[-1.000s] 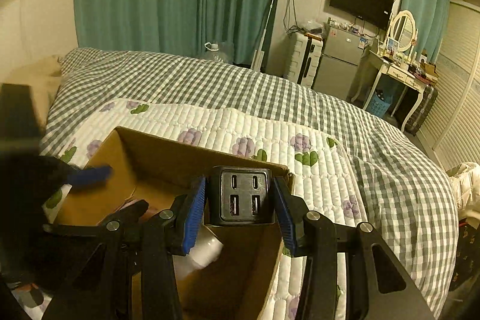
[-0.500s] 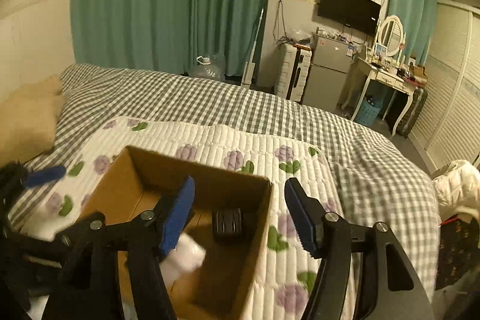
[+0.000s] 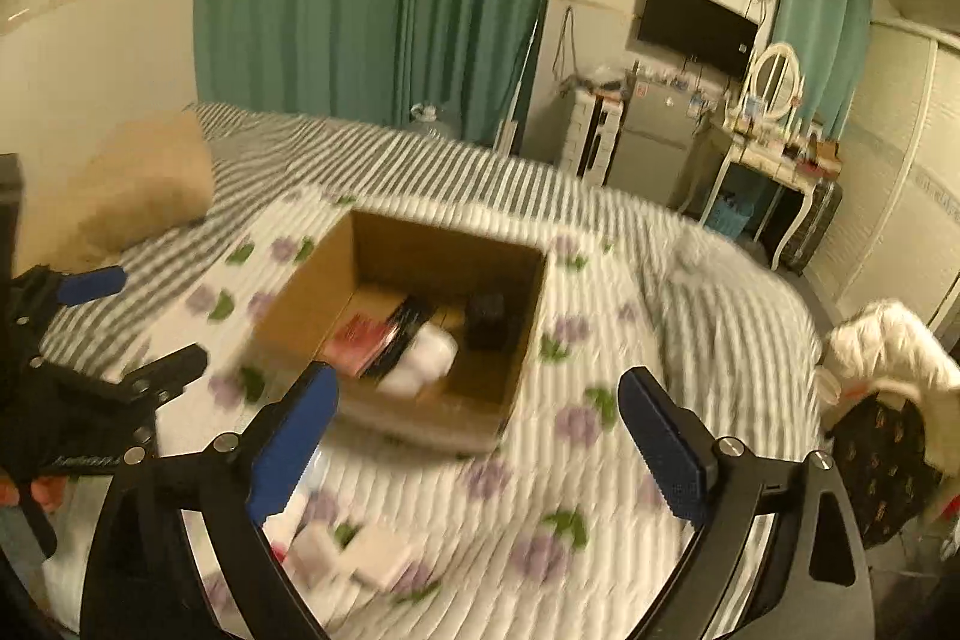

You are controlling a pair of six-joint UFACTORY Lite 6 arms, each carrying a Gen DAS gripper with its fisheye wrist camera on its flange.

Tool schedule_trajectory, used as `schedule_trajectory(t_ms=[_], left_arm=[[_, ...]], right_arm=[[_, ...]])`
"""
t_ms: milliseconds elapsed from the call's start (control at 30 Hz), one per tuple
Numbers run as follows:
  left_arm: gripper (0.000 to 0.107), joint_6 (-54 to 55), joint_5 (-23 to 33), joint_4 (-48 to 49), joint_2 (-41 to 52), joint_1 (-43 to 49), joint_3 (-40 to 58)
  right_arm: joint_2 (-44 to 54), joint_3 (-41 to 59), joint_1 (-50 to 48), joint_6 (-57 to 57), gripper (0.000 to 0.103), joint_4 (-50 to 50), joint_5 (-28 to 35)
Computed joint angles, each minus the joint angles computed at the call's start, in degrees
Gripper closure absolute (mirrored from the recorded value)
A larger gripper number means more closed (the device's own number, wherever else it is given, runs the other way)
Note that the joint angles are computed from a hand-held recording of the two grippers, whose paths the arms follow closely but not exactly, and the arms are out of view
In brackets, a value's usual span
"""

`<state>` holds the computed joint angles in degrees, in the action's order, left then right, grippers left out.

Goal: Organize rigid objects
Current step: 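Grasp the red-and-white bottle upright with the left tool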

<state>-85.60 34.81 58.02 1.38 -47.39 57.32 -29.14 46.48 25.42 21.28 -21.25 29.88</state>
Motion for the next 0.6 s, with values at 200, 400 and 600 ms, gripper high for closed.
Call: schedule_trajectory(t_ms=[200,400,600], left_arm=[[0.004,-13.8,-5.1,7.0,3.5,-1.6,-8.3],[0.007,-21.6,-9.6,11.5,14.8,-3.4,-7.7],[0.026,-21.0,-14.1,11.3,22.0,-4.4,-4.7]], right_arm=[[-4.9,-15.3,1.4,5.0,0.008,1.1,-6.7],[4.9,-21.2,3.5,23.6,0.008,-15.1,-12.6],[6.6,-22.5,4.0,32.7,0.008,-23.1,-12.9]])
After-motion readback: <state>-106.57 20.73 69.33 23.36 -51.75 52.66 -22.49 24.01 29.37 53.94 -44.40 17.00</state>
